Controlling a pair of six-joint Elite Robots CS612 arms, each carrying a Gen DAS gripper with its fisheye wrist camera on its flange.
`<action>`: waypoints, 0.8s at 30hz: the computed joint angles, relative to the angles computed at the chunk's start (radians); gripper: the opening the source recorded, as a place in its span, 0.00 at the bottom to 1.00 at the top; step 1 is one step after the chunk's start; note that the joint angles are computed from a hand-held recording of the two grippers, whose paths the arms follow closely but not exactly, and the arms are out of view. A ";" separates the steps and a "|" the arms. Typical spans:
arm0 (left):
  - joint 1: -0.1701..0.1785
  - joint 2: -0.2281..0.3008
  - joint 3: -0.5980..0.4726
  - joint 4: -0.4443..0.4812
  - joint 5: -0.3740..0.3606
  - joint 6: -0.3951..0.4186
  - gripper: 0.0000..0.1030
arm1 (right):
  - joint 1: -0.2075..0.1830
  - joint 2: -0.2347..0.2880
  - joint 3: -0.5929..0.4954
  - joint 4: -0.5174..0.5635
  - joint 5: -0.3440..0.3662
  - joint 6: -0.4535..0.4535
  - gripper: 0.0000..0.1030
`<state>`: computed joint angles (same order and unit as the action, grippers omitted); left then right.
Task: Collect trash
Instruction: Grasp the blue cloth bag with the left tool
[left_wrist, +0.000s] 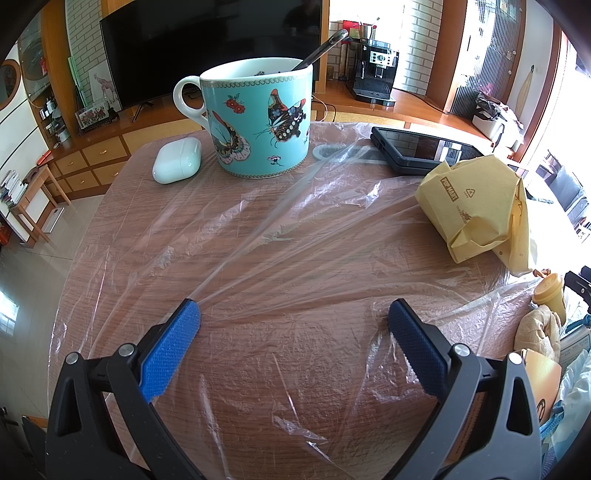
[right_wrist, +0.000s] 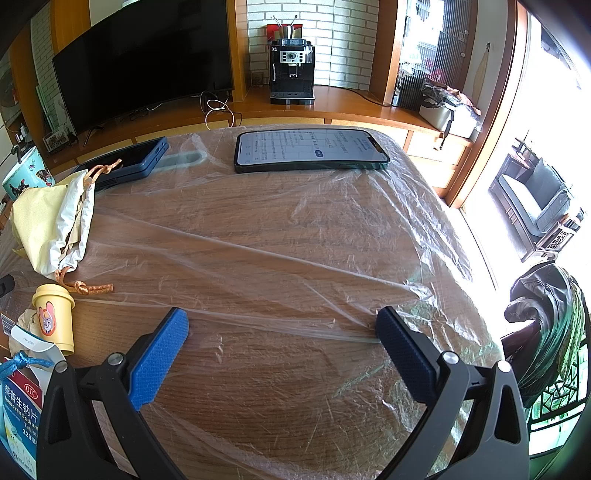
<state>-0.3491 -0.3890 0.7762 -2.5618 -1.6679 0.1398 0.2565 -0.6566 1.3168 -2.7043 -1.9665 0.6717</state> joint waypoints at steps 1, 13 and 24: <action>0.000 0.000 0.000 0.000 0.000 0.000 0.99 | 0.000 0.000 0.000 0.000 0.000 0.000 0.97; 0.001 -0.006 0.003 0.005 -0.006 0.010 0.99 | 0.002 0.000 0.000 0.002 -0.006 0.007 0.96; 0.052 -0.174 0.233 -0.172 -0.298 0.024 0.99 | 0.048 -0.029 -0.012 -0.169 -0.127 -0.207 0.96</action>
